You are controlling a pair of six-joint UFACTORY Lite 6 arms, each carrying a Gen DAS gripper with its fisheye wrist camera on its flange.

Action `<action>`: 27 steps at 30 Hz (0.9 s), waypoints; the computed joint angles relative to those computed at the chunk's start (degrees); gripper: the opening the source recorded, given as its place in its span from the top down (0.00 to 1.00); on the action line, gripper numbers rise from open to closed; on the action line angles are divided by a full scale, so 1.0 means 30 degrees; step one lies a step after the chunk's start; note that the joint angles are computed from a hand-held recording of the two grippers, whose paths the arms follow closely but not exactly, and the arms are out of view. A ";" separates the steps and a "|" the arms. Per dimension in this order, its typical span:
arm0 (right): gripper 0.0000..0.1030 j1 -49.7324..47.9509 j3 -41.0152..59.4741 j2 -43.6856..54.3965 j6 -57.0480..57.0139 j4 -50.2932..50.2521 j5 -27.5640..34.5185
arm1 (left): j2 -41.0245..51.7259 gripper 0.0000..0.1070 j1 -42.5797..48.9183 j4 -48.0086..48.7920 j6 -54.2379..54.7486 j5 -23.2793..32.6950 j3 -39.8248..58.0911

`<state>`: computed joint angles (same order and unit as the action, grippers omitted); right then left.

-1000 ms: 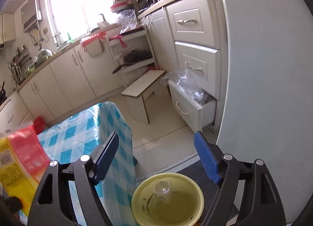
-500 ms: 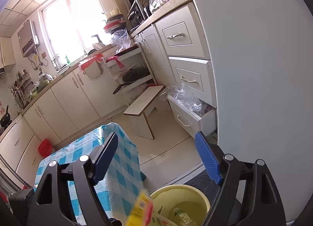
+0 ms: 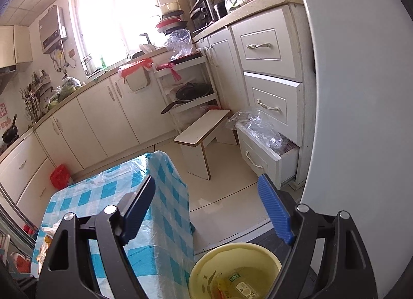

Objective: Collect trash

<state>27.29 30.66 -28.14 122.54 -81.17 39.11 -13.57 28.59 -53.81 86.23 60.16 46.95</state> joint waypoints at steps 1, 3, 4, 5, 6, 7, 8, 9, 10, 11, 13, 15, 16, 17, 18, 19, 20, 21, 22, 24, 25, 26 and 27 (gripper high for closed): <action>0.24 0.0217 0.0306 0.0475 -0.0047 -0.0091 0.0058 | 0.0288 0.52 0.1002 -0.0038 0.0430 0.0344 0.0372; 0.23 0.0605 0.0661 0.1143 -0.0050 -0.0304 0.0096 | 0.1147 0.51 0.3017 -0.0085 0.1214 0.0977 0.1305; 0.23 0.0862 0.0864 0.1494 -0.0031 -0.0389 0.0146 | 0.1754 0.51 0.3857 -0.0115 0.1485 0.1121 0.1880; 0.23 0.0886 0.1166 0.1890 -0.0138 -0.0484 0.0022 | 0.2373 0.51 0.4672 -0.0138 0.1690 0.1217 0.2444; 0.23 0.1123 0.1417 0.2269 -0.0128 -0.0551 0.0075 | 0.3179 0.51 0.5544 -0.0125 0.1813 0.1285 0.3173; 0.23 0.1283 0.1651 0.2578 -0.0151 -0.0655 -0.0013 | 0.4033 0.50 0.6226 -0.0100 0.1909 0.1335 0.3895; 0.23 0.1485 0.1809 0.2864 0.0035 -0.0881 -0.0112 | 0.5066 0.50 0.7007 -0.0029 0.1834 0.1370 0.4849; 0.23 0.1667 0.2005 0.3107 0.0151 -0.1087 -0.0284 | 0.6045 0.50 0.7492 -0.0036 0.1750 0.1201 0.5658; 0.23 0.1843 0.2237 0.3331 0.0213 -0.1282 -0.0532 | 0.7094 0.49 0.8026 0.0048 0.1508 0.1109 0.6659; 0.23 0.2003 0.2581 0.3656 0.0277 -0.1468 -0.0819 | 0.8280 0.49 0.8477 0.0149 0.1138 0.0942 0.7817; 0.23 0.2524 0.3283 0.4142 0.0181 -0.1714 -0.1426 | 1.0219 0.49 0.9215 0.0383 0.0413 0.0600 0.9733; 0.23 0.3384 0.4407 0.5066 -0.0159 -0.2035 -0.1902 | 1.2301 0.49 0.9852 0.0780 -0.0508 0.0416 1.1920; 0.23 0.3882 0.5134 0.5749 -0.0535 -0.2072 -0.2213 | 1.3226 0.49 0.9999 0.0969 -0.1036 0.0302 1.2974; 0.23 0.4267 0.5874 0.6445 -0.0994 -0.2100 -0.2829 | 1.4278 0.49 1.0163 0.1181 -0.1710 0.0211 1.4256; 0.23 0.4679 0.6700 0.7277 -0.1344 -0.2213 -0.3525 | 1.5095 0.49 1.0342 0.1300 -0.2196 0.0173 1.5217; 0.23 0.5069 0.7497 0.8116 -0.1636 -0.2326 -0.4146 | 1.5927 0.49 1.0485 0.1419 -0.2758 0.0250 1.6280; 0.23 0.5417 0.8289 0.9039 -0.1840 -0.2479 -0.4972 | 1.6724 0.49 1.0661 0.1525 -0.3173 0.0414 1.7298; 0.23 0.5589 0.9261 1.0127 -0.2535 -0.2166 -0.6127 | 1.7591 0.49 1.0791 0.1650 -0.3787 0.0614 1.8544; 0.23 0.5822 1.0234 1.1226 -0.3429 -0.1542 -0.6873 | 1.8137 0.49 1.0841 0.1667 -0.4111 0.0627 1.9263; 0.23 0.6314 1.2269 1.3396 -0.6362 0.0718 -0.7872 | 1.9104 0.49 1.0997 0.1771 -0.4615 0.0779 2.0597; 0.23 0.6587 1.3212 1.4326 -0.8105 0.2209 -0.8018 | 1.9329 0.49 1.0994 0.1799 -0.4868 0.0822 2.0952; 0.23 0.6840 1.3971 1.5118 -0.9401 0.3316 -0.8029 | 1.9748 0.49 1.1070 0.1849 -0.5120 0.0993 2.1579; 0.23 0.6933 1.4649 1.5822 -1.0657 0.4432 -0.8129 | 2.0166 0.49 1.1133 0.1901 -0.5325 0.1146 2.2187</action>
<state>48.09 74.60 19.33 90.56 -67.87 14.73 46.93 61.99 -48.11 70.25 63.60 113.51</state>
